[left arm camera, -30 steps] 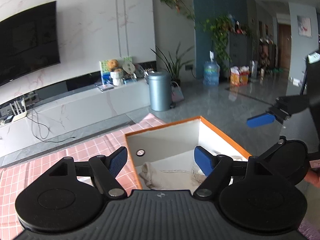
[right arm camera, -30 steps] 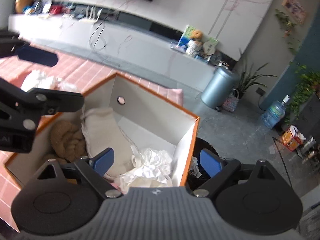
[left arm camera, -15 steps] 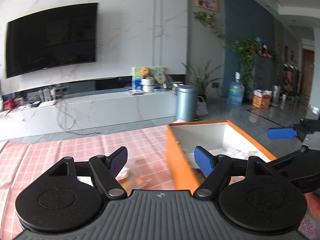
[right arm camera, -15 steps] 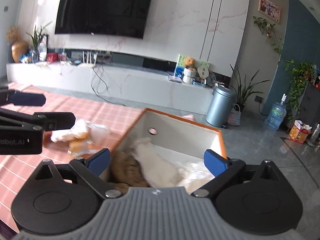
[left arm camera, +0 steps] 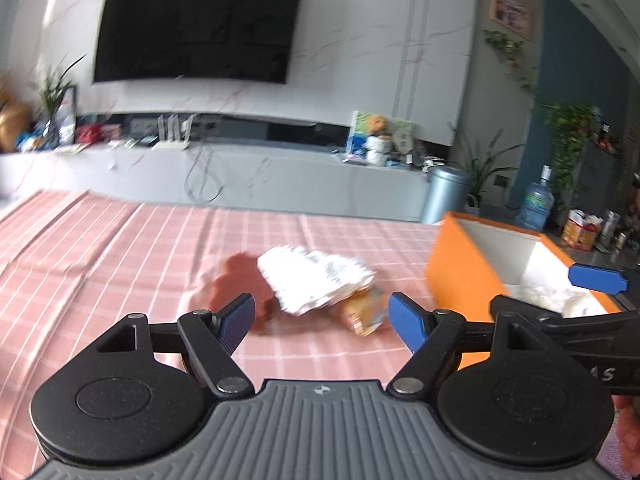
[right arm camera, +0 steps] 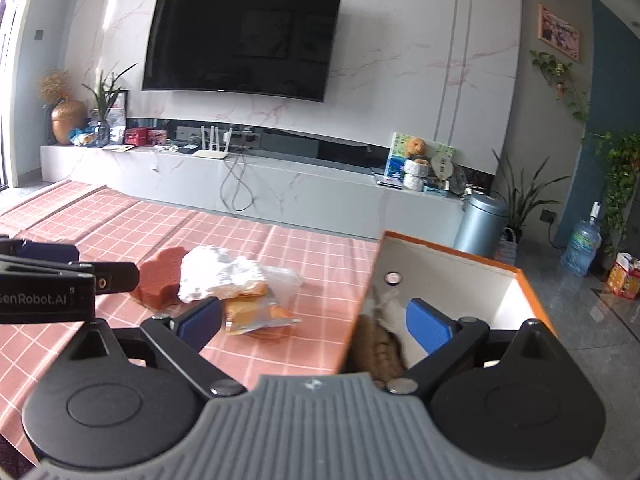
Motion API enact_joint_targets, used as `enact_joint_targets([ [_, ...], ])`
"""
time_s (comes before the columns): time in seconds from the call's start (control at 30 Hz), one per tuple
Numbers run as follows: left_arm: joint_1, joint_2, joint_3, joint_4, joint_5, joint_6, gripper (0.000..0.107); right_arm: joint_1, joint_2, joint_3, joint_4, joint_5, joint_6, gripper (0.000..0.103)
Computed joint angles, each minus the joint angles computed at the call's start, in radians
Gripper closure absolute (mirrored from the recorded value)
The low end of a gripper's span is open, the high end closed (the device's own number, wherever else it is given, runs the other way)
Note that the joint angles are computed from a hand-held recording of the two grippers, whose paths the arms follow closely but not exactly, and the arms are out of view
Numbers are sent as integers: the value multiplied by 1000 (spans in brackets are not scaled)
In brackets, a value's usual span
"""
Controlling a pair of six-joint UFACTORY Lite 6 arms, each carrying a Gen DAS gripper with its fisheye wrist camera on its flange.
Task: Organize soft objects
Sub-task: 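Move both tools back toward the red sponge and white crumpled bag, then grasp the red bear-shaped sponge with the left gripper while the right grasps the white crumpled bag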
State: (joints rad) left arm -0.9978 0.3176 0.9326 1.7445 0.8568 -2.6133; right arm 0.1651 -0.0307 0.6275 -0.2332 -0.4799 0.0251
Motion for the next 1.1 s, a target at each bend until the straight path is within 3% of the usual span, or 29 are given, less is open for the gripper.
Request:
enact_joint_targets([
  [0.23,35,-43,-172,75,-5,-188,18,82,104,47,57,-27,8,10],
  [0.57,154,-8,-186,221,-51,-285,18,164,348,270,99,25,7,27],
  [0.87,303,96,-23,324,-175,-168,18,188,572,555,83,138,90,27],
  [1.0,380,174,70,345,-257,-73,18,199,670,700,56,195,142,15],
  [1.1,421,228,122,380,-309,-19,18,201,750,829,-37,249,265,14],
])
